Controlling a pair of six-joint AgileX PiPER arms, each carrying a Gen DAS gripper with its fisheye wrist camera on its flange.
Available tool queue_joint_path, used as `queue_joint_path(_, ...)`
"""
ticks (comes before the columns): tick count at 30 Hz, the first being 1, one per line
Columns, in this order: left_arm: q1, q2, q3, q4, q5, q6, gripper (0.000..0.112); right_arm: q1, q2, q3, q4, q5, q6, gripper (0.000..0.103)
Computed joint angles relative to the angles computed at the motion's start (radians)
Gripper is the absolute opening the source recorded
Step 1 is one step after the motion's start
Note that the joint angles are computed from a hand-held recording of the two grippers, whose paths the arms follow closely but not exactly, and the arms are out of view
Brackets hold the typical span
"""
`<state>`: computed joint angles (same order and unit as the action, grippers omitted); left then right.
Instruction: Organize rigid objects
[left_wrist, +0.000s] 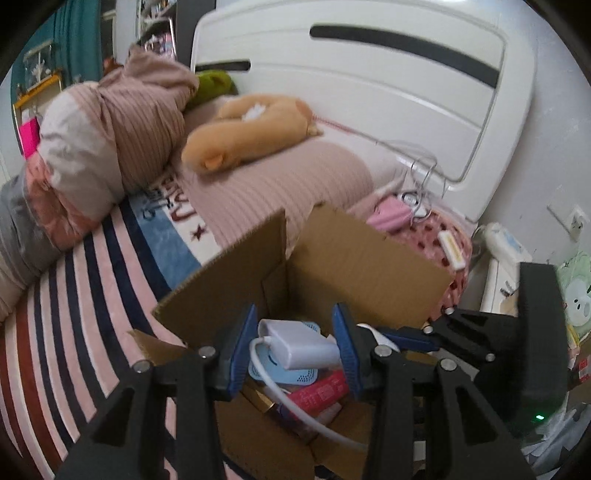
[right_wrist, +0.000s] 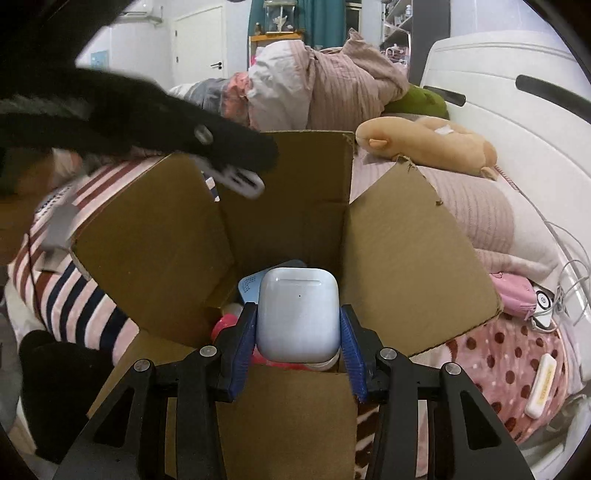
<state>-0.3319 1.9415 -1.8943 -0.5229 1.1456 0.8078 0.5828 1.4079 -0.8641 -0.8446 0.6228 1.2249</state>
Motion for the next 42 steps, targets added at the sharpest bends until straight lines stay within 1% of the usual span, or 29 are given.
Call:
queue_joint_path(5, -0.023, 0.022, 0.007, 0.071, -0.039, -0.018, 0.04, -0.003, 0.001, 0.007, -0.003, -0.013, 0.006, 0.039)
queue_joint_path(7, -0.023, 0.032, 0.001, 0.076, -0.044, -0.02, 0.04, 0.002, -0.002, 0.006, -0.008, -0.007, 0.011, 0.04)
queue_joint_path(8, -0.022, 0.035, -0.001, 0.079, -0.044, -0.021, 0.04, -0.004, 0.0, 0.004, -0.008, -0.006, 0.008, 0.044)
queue_joint_path(11, -0.02, 0.033, 0.007, 0.09, -0.055, -0.02, 0.04, -0.009, -0.006, 0.004, -0.013, -0.011, 0.01, 0.046)
queue_joint_path(15, -0.019, 0.035, 0.007, 0.091, -0.056, -0.017, 0.041, -0.001, -0.017, 0.004, -0.021, 0.005, 0.027, 0.047)
queue_joint_path(16, -0.02, 0.038, 0.002, 0.094, -0.054, -0.02, 0.045, -0.001, -0.021, 0.006, -0.021, 0.006, 0.031, 0.047)
queue_joint_path(17, -0.022, 0.035, 0.006, 0.097, -0.059, -0.023, 0.051, -0.001, -0.023, 0.006, -0.02, 0.006, 0.032, 0.047)
queue_joint_path(19, -0.024, 0.027, 0.016, 0.103, -0.075, -0.025, 0.056, 0.002, -0.025, 0.006, -0.02, 0.009, 0.03, 0.047)
queue_joint_path(23, -0.014, 0.019, 0.018, 0.094, -0.074, -0.022, 0.056, 0.005, -0.025, -0.001, -0.017, 0.02, 0.023, 0.048)
queue_joint_path(26, 0.011, -0.011, 0.044, 0.056, -0.088, -0.005, 0.057, 0.002, -0.031, -0.004, -0.016, 0.015, 0.021, 0.048)
queue_joint_path(27, 0.024, -0.033, 0.067, 0.035, -0.102, 0.007, 0.059, -0.001, -0.035, -0.004, -0.015, 0.007, 0.018, 0.048)
queue_joint_path(29, 0.047, -0.081, 0.124, 0.004, -0.149, 0.024, 0.072, -0.008, -0.045, -0.004, -0.019, -0.014, 0.011, 0.052)
queue_joint_path(31, 0.08, -0.153, 0.213, -0.043, -0.228, 0.056, 0.079, -0.013, -0.057, -0.008, -0.034, -0.037, 0.001, 0.058)
queue_joint_path(32, 0.102, -0.19, 0.257, -0.075, -0.264, 0.077, 0.081, -0.011, -0.06, -0.013, -0.042, -0.042, -0.004, 0.059)
queue_joint_path(33, 0.119, -0.212, 0.28, -0.097, -0.281, 0.086, 0.083, -0.012, -0.066, -0.02, -0.051, -0.048, -0.014, 0.059)
queue_joint_path(34, 0.144, -0.243, 0.319, -0.133, -0.307, 0.101, 0.089, -0.009, -0.069, -0.026, -0.064, -0.05, -0.011, 0.06)
queue_joint_path(35, 0.167, -0.269, 0.352, -0.169, -0.331, 0.117, 0.092, -0.009, -0.073, -0.031, -0.078, -0.054, -0.008, 0.062)
queue_joint_path(36, 0.195, -0.299, 0.39, -0.212, -0.358, 0.135, 0.092, -0.009, -0.079, -0.035, -0.098, -0.058, 0.002, 0.065)
queue_joint_path(37, 0.213, -0.315, 0.411, -0.234, -0.374, 0.143, 0.093, -0.005, -0.086, -0.037, -0.131, -0.062, 0.028, 0.072)
queue_joint_path(39, 0.253, -0.354, 0.462, -0.271, -0.414, 0.151, 0.095, 0.0, -0.102, -0.034, -0.206, -0.079, 0.091, 0.077)
queue_joint_path(41, 0.286, -0.382, 0.504, -0.308, -0.446, 0.164, 0.102, 0.0, -0.113, -0.032, -0.27, -0.096, 0.153, 0.086)
queue_joint_path(42, 0.305, -0.398, 0.533, -0.338, -0.469, 0.184, 0.102, 0.004, -0.122, -0.023, -0.33, -0.105, 0.217, 0.087)
